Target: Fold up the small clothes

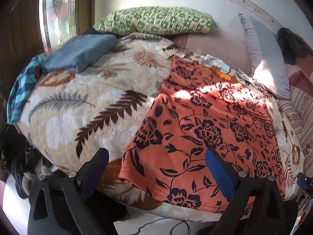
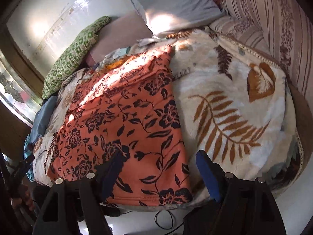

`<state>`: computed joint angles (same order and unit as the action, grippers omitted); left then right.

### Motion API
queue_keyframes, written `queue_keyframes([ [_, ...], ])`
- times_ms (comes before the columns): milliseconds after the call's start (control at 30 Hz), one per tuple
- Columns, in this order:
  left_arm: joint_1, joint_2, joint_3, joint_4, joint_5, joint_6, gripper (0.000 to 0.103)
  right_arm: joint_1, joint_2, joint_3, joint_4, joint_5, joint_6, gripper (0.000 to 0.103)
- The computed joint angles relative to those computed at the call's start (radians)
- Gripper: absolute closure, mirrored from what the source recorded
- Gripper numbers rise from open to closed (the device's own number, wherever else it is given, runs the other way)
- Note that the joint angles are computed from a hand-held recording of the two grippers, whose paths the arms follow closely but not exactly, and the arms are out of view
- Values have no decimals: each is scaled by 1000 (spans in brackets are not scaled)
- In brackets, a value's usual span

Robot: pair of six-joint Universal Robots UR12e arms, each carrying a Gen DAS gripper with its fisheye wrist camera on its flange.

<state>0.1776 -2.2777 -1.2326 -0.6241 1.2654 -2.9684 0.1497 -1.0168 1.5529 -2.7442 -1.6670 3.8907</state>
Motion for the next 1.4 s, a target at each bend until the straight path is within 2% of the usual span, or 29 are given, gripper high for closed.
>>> queue_keyframes([
  [67,2,-22,32,-98,7,-15,4,-18,1,16,14,47,53,24],
  [133,2,-38,53,-163,12,-15,4,-30,4,19,38,64,72,24],
  [200,-1,-50,68,-204,24,-3,4,-39,9,15,54,85,64,24],
  [333,-8,-65,90,-290,31,23,4,-61,34,-10,78,211,46,24],
  [433,-10,-79,111,-343,31,47,4,-65,57,-31,116,267,47,24],
  [467,-10,-81,112,-352,24,56,16,-65,63,-36,127,284,47,27],
  [500,-13,-83,111,-350,42,62,37,-63,70,-40,133,294,42,39],
  [533,-15,-81,106,-328,68,59,43,-56,73,-49,158,271,27,46],
  [567,-12,-77,100,-315,52,56,59,-49,74,-55,175,246,9,51],
  [600,-9,-74,96,-305,32,61,91,-47,71,-53,174,243,5,68],
  [633,-4,-73,97,-312,1,69,94,-48,67,-45,163,243,12,77],
  [667,-3,-69,91,-305,-1,69,94,-49,61,-36,150,245,17,85],
  [700,-5,-66,84,-293,5,74,95,-52,55,-23,126,253,22,97],
  [867,-13,-70,94,-303,15,102,92,-59,38,26,8,257,84,93],
  [933,-11,-73,100,-315,7,99,74,-67,45,25,17,302,94,86],
  [967,-9,-74,102,-327,-16,98,59,-70,49,26,5,328,92,81],
  [1000,-7,-73,99,-328,-33,96,56,-70,54,21,8,337,80,75],
  [1033,-10,-70,93,-312,-24,101,59,-68,56,15,14,336,66,75],
  [1067,-14,-65,84,-284,-4,118,97,-68,59,16,-2,343,62,76],
  [1133,-11,-57,72,-257,-30,135,96,-70,66,12,-19,368,62,91],
  [1167,-9,-53,69,-245,-44,139,96,-69,67,11,-25,371,58,94],
  [1400,9,-48,95,-222,-146,111,96,-96,62,41,-220,456,146,96],
])
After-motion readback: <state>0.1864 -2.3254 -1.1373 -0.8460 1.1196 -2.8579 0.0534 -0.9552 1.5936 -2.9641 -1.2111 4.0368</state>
